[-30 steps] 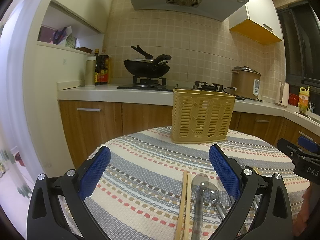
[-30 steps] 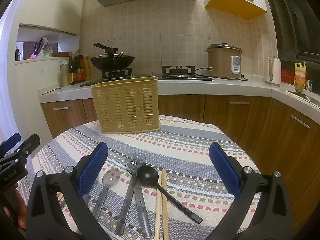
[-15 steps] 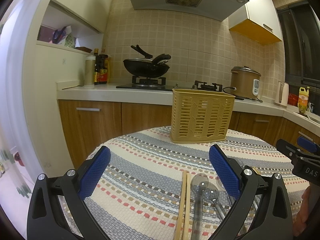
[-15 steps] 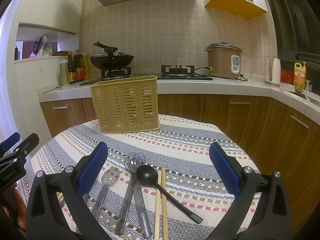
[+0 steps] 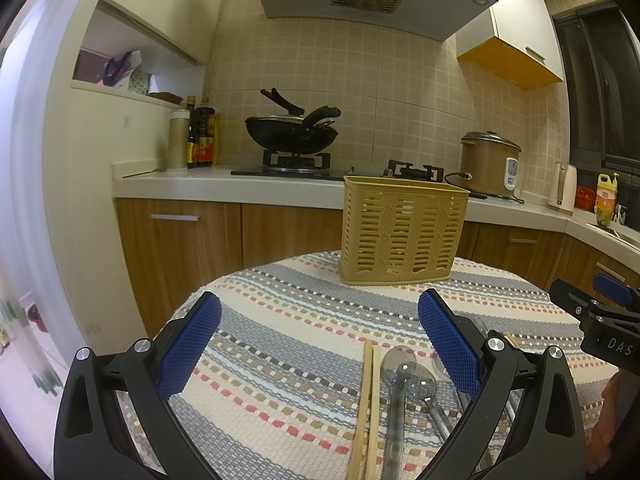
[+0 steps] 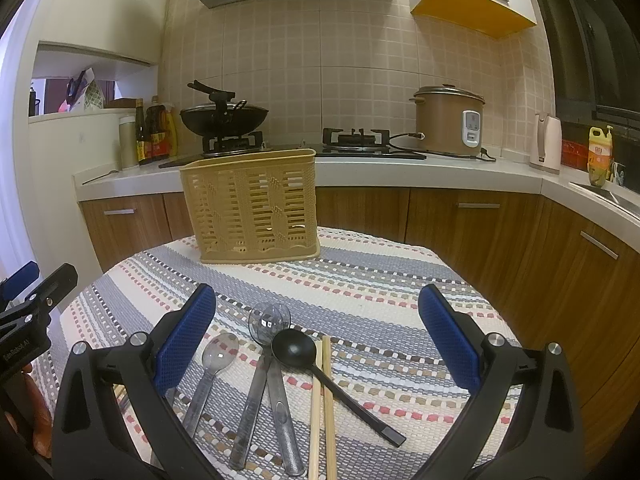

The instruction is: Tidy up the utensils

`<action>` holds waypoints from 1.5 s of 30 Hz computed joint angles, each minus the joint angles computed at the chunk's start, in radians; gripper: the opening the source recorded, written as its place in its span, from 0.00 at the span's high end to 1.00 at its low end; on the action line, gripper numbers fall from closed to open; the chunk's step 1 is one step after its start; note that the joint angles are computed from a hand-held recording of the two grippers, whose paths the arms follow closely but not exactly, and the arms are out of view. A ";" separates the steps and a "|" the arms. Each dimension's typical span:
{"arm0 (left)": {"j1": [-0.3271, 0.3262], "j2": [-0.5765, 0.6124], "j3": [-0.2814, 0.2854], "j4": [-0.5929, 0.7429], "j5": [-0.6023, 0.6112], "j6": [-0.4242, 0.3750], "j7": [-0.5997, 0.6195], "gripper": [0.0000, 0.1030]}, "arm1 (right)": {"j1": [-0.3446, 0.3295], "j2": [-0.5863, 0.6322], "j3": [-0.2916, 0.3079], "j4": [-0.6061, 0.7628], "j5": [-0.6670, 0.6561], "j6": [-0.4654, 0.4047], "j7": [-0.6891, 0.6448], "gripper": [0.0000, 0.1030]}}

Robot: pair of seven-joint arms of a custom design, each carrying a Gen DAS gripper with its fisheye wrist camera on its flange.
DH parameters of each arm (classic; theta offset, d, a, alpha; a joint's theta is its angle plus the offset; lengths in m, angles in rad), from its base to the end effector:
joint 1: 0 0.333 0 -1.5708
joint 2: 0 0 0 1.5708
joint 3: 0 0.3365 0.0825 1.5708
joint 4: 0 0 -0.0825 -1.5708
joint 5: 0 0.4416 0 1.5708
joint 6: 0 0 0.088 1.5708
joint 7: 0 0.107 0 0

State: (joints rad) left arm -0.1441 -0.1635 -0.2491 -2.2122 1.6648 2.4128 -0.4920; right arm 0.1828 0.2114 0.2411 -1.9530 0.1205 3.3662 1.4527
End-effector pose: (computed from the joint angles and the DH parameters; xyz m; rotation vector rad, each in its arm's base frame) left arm 0.5368 -0.2211 0.4826 -1.6332 1.0277 -0.8615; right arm 0.6426 0.2617 0.5121 -1.6560 1.1383 -0.7337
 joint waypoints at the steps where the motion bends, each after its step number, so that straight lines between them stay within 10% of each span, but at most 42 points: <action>1: 0.000 0.000 0.000 0.000 0.000 0.000 0.000 0.07 | 0.000 0.000 0.000 0.000 0.000 0.000 0.000 0.06; 9: 0.017 -0.002 0.038 0.009 -0.108 0.142 0.154 0.08 | 0.021 -0.006 -0.025 0.012 0.021 -0.043 -0.029 0.06; 12: 0.047 -0.021 0.073 -0.004 -0.270 0.273 0.315 0.15 | 0.154 -0.014 -0.172 0.039 0.063 -0.097 -0.068 0.09; 18: 0.026 -0.011 0.165 -0.030 -0.851 0.436 0.911 0.30 | 0.112 0.021 -0.152 0.190 0.093 -0.373 -0.170 0.28; 25: -0.089 0.123 0.230 0.076 -1.581 0.303 1.632 0.54 | 0.105 0.161 -0.174 0.486 0.054 -0.816 -0.231 0.58; 32: -0.011 0.205 0.146 0.157 -1.605 0.207 1.678 0.65 | 0.096 0.283 -0.165 0.677 0.081 -1.147 -0.333 0.65; 45: 0.040 0.272 0.092 0.266 -1.510 0.113 1.652 0.68 | 0.146 0.291 -0.191 0.675 -0.009 -1.218 -0.404 0.87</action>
